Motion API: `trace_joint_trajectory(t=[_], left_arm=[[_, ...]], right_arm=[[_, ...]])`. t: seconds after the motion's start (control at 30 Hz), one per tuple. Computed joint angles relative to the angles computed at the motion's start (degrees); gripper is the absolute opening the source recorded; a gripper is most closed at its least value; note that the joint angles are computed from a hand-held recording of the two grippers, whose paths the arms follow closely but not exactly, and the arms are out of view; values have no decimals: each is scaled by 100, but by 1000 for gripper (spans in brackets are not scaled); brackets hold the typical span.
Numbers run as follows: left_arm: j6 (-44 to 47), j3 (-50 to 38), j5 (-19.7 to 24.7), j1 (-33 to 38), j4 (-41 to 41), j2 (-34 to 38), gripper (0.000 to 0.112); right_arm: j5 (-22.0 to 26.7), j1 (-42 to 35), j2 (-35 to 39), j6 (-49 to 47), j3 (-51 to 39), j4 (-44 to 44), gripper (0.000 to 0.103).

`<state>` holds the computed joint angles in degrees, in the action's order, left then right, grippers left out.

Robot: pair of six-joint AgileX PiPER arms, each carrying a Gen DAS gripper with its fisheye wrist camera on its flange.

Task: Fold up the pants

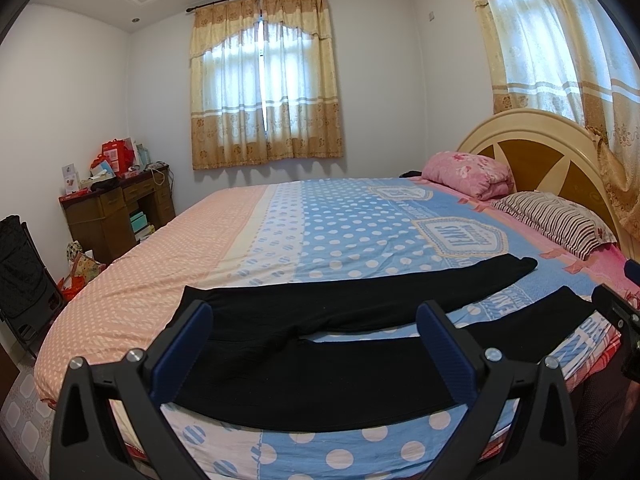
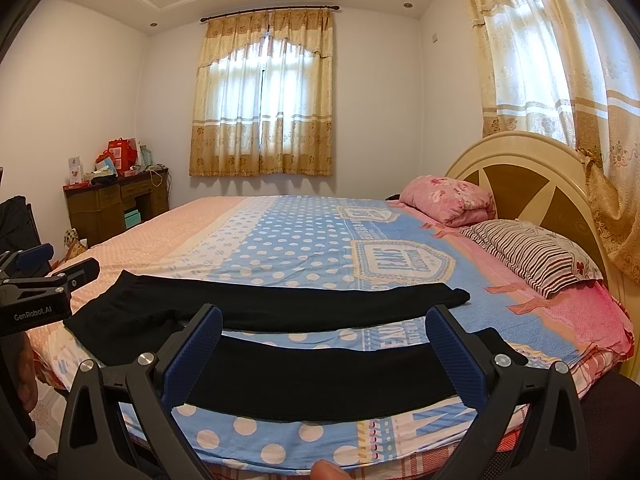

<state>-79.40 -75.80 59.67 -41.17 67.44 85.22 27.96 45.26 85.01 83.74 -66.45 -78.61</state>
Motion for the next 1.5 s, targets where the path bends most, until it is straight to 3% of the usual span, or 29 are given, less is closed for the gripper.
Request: trace_joint_trajectory(t=[0.53, 0.67, 0.87, 1.07, 1.23, 1.4, 1.5], left_arm=[[-27, 152, -91, 113, -73, -51, 103], [56, 110, -278, 536, -216, 212, 103], [1012, 47, -1023, 2035, -926, 581, 103], [2579, -442, -1534, 3698, -2056, 1056, 102], [3754, -1308, -1726, 4650, -2732, 1753, 88], [5467, -2607, -1664, 5293, -4388, 2677, 70], [6224, -3347, -1405, 5493, -5144, 3248, 69]], right_arm=[[-46, -4, 160, -268, -81, 203, 102], [-147, -91, 248, -341, -113, 251, 102], [-392, -477, 624, -590, -287, 619, 102], [-814, -1156, 1368, -2423, -770, 2508, 102], [-876, -1747, 1941, -4463, -1543, 4449, 102], [-292, -2287, 2697, -5853, -2957, 5805, 100], [173, -2469, 3185, -6151, -3863, 6037, 98]])
